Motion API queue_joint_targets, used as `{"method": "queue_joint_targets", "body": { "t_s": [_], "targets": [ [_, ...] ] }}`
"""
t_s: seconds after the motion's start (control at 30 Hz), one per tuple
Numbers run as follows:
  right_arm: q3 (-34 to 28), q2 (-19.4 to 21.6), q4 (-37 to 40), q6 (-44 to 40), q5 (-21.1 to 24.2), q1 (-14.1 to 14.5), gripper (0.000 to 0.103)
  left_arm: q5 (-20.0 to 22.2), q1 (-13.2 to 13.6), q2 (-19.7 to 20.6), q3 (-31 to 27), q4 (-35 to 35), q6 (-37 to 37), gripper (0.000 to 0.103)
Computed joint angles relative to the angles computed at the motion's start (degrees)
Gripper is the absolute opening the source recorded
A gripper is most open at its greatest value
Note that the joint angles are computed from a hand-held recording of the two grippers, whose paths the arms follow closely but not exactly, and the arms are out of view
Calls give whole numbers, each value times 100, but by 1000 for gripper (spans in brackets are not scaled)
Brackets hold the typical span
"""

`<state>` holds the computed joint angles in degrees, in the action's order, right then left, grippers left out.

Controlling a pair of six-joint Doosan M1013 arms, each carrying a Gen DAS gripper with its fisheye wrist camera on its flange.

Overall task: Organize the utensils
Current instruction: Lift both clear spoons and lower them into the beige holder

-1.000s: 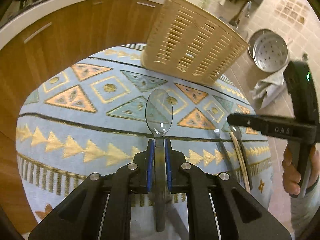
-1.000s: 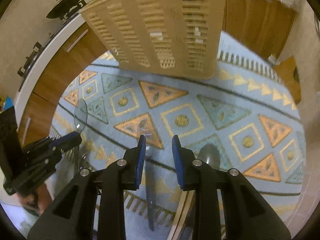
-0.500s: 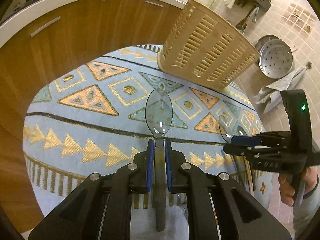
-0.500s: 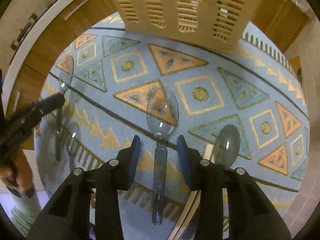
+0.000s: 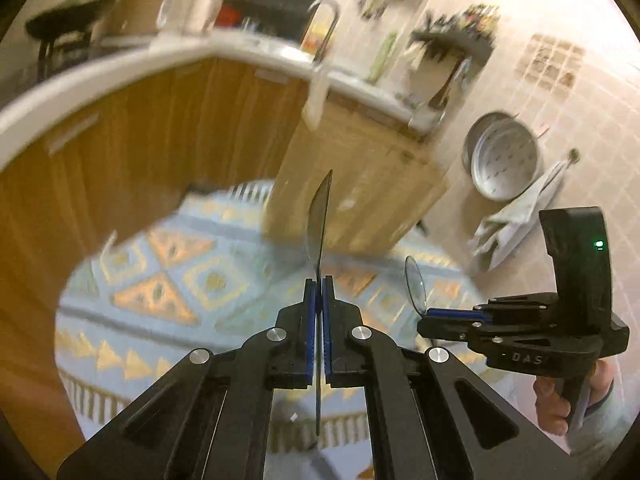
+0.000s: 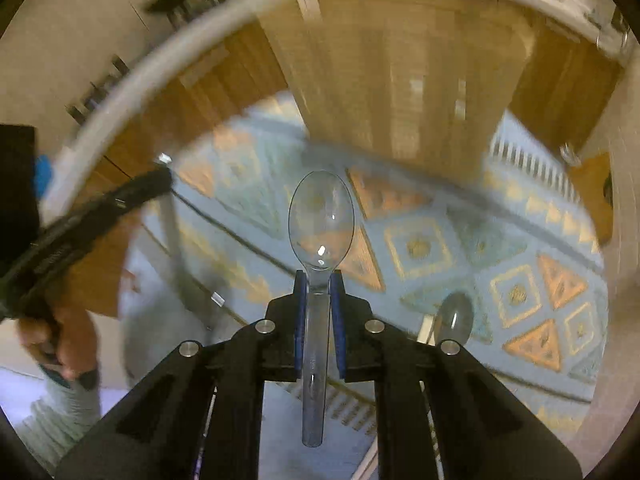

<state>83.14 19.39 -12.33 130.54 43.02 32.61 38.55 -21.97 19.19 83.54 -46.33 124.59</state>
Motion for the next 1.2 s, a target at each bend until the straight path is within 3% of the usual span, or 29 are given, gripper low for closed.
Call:
{"method": "queue_joint_targets", "body": {
  "t_s": [0.2,0.33,0.37,0.43,0.5,0.6,0.67,0.77,0.9,1.03,1.2],
  "targets": [
    [179,-362,-1414,1033,-625,96,10,-307,-78,-59,-140,-709,650,1],
    [254,-534,-3030,2465,-910,160,10,-705,-126,-75,-255,-1347,1211,1],
    [221,-523,-3394,2784,-904,161,10,-843,-157,-72,-301,-1539,1387,1],
    [89,-456,-4381,3538,-423,202,10,-1152,-237,-66,-386,-1702,1595,1],
    [36,-436,-4847,3833,-284,127,10,-1592,-407,-1,-586,-1155,1312,1],
    [-89,-313,-5571,4411,-134,44,10,-1835,-534,187,-892,-808,1096,1],
    [-37,-265,-6162,4937,-247,-33,10,-2019,-579,285,-989,-1003,1390,1],
    [0,-112,-7118,5662,4,-70,10,-2375,-654,490,-1115,-1424,1961,1],
    [-12,73,-7764,6133,282,-117,10,-2702,-688,690,-1180,-2283,2913,1],
    [65,126,-7729,6242,125,-225,10,-2868,-698,850,-1246,-2544,3098,1],
    [237,209,-7886,6492,5,-278,10,-3069,-728,920,-1154,-3641,4258,1]
  ]
}}
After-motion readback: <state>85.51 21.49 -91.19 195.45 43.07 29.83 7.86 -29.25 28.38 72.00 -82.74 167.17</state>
